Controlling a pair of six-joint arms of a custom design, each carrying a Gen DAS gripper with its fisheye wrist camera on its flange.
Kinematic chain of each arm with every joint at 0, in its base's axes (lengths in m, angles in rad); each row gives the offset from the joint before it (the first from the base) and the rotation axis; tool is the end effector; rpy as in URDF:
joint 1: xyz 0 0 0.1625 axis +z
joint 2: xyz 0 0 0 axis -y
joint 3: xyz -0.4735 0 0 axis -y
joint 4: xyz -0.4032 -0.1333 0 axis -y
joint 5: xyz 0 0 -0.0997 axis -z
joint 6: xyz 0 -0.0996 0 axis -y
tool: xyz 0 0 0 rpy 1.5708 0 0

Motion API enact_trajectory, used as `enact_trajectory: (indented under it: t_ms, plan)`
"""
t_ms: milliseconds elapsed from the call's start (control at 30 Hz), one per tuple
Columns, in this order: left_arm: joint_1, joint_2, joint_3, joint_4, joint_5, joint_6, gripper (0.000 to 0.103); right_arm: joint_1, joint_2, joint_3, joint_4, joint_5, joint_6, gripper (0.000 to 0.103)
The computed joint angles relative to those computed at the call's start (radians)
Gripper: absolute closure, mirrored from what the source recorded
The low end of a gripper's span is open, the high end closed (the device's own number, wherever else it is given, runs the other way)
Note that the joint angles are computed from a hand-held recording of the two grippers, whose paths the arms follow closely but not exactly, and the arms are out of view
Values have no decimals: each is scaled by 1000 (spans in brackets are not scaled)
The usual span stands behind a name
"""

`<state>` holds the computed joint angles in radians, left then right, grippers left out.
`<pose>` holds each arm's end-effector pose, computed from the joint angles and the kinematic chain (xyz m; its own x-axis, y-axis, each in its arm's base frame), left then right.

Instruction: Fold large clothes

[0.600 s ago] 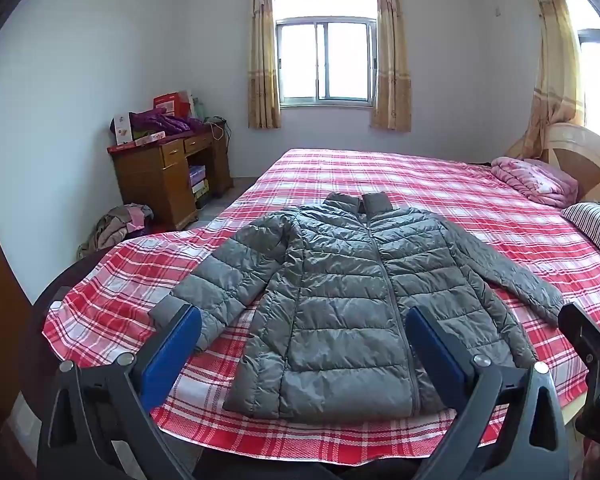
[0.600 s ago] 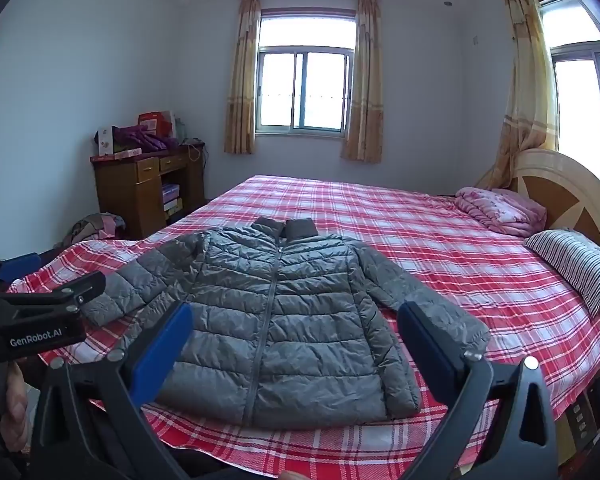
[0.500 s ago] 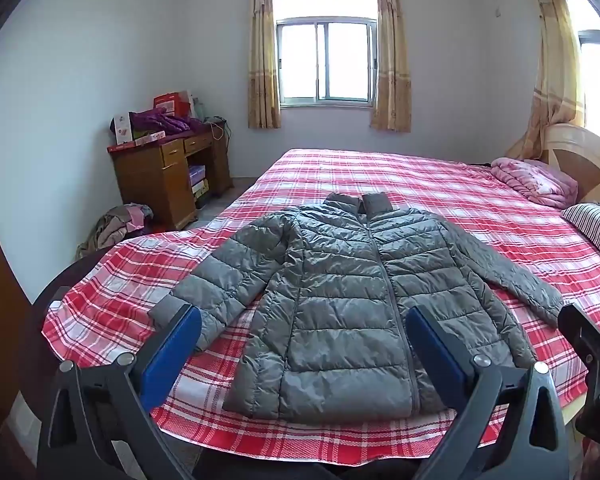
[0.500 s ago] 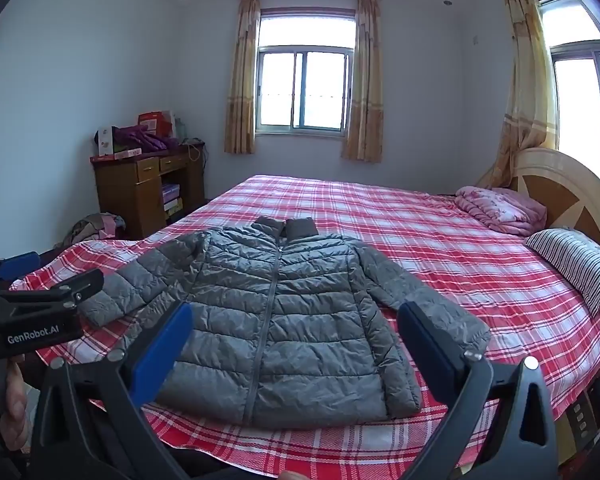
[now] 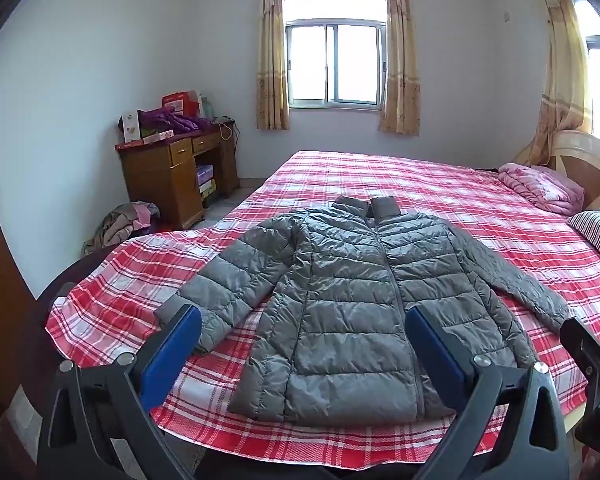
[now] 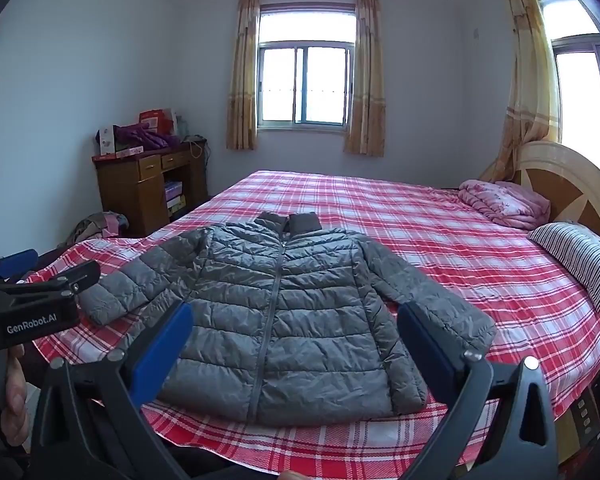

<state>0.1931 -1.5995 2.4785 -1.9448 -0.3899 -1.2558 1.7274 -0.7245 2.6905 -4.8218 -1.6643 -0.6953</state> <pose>-0.2635 -0.2812 0.2439 -0.7032 -0.0175 -0.7108 0.6143 0.4884 -0.6198 0.1728 -0.2993 0.1719 -0.7377 -0.2297 0.6348 -0.6727 0.1710 -0.7199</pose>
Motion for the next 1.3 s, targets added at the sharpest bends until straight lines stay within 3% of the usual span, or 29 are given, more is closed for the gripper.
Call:
enact_trajectory:
  t_ms: [1300]
  plan:
    - [-9, 9, 10, -6, 18, -1, 1, -4, -17, -3, 79, 0, 16, 0]
